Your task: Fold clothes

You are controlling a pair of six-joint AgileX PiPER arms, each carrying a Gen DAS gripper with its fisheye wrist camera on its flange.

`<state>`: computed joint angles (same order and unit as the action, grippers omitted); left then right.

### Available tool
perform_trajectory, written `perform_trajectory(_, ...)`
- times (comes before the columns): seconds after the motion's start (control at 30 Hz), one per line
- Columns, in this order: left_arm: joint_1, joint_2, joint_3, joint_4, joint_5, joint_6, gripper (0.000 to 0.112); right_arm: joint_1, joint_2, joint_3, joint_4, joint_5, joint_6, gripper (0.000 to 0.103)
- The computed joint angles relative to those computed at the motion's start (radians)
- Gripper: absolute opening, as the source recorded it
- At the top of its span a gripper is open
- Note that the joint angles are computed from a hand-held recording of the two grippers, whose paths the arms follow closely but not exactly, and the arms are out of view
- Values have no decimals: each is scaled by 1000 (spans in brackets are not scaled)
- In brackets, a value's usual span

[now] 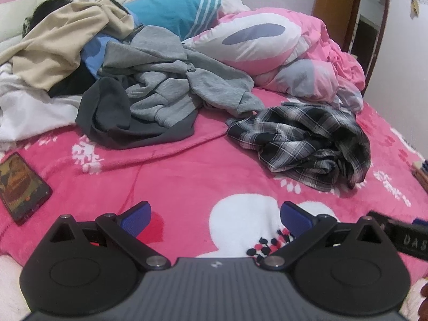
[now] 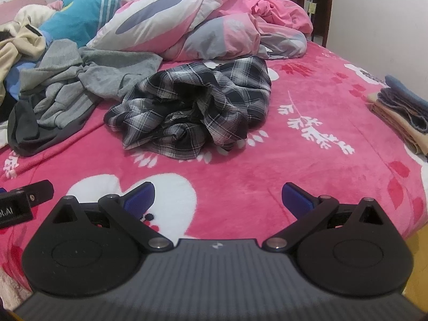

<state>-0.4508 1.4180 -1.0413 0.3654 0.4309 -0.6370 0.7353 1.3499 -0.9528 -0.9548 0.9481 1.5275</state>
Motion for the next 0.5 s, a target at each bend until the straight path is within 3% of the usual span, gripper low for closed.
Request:
perform_trajectory(0.1,40,7,26,-138,-73,97,103,-17,-31,80,-57,-58,64,102)
perform_trajectory(0.23,94,70,-18,-415,-98,330,103,-56,-49,157,-157,-131,118,102)
perform_trajectory(0.43,77,214,-184,-314,-181,326,103,-189,-53,180,-407,-281,197,102)
perform_trajectory(0.5,71,271,-259,-351,-204,401,103,-285,-48,161,-546,-405,254,102)
